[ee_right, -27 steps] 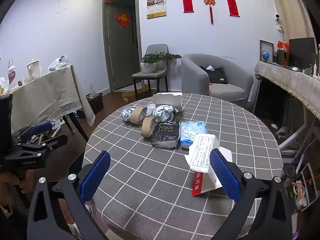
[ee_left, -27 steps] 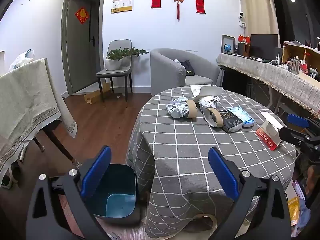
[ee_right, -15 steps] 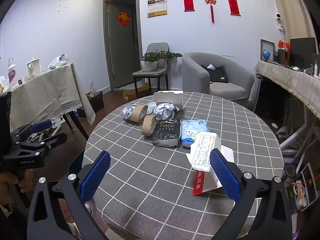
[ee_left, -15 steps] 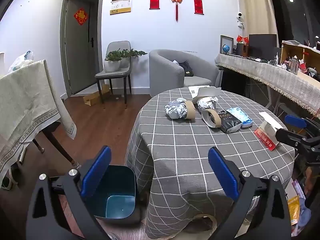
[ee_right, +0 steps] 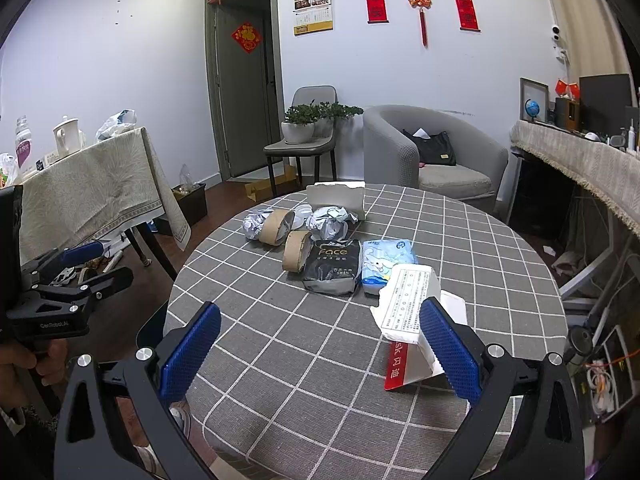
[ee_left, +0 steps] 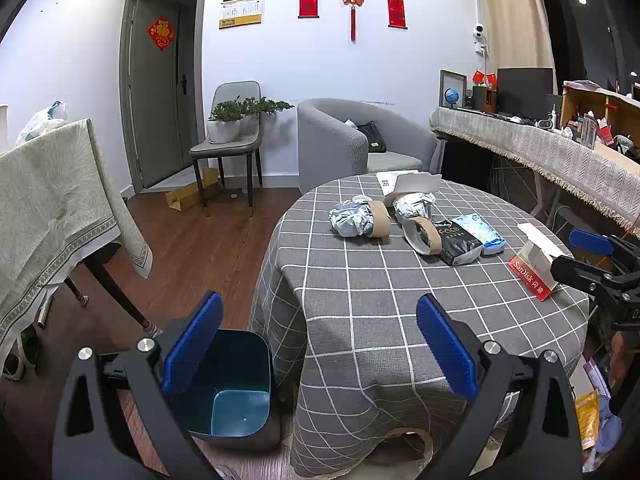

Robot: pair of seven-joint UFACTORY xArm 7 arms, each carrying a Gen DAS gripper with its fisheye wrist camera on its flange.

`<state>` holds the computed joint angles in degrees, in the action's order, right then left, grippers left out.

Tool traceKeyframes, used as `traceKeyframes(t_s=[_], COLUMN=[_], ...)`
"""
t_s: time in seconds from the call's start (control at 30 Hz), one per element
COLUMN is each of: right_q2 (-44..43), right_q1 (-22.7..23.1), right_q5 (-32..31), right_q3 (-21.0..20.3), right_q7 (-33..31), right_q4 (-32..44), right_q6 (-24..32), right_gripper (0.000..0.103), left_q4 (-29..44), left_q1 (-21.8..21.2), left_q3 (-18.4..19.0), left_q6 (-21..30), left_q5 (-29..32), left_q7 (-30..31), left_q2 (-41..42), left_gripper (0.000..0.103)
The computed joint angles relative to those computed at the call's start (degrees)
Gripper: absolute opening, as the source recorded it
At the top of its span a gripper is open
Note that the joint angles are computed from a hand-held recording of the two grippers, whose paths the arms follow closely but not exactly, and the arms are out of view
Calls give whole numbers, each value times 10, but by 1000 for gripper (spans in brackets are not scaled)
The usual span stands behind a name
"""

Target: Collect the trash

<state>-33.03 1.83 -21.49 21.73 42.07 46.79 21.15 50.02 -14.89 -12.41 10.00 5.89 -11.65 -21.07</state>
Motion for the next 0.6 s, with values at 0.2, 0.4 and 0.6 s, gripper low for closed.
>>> traceKeyframes(t_s=[0.2, 0.4, 0.6], right_q2=[-1, 0, 0], right_q1=[1, 3, 3], right_q5=[0, -1, 1], right_q3=[0, -2, -3], right_q7=[2, 0, -1], right_q4=[1, 0, -2], right_q6=[2, 1, 0], right_gripper=[100, 100, 100], left_q4=[0, 0, 0], left_q1=[-3, -3, -3], left_q3=[2, 3, 2], left_q6=[2, 2, 2], left_q5=[-2, -3, -3], left_q7=[2, 3, 3], left_q2=[-1, -1, -1], left_gripper=[99, 99, 99])
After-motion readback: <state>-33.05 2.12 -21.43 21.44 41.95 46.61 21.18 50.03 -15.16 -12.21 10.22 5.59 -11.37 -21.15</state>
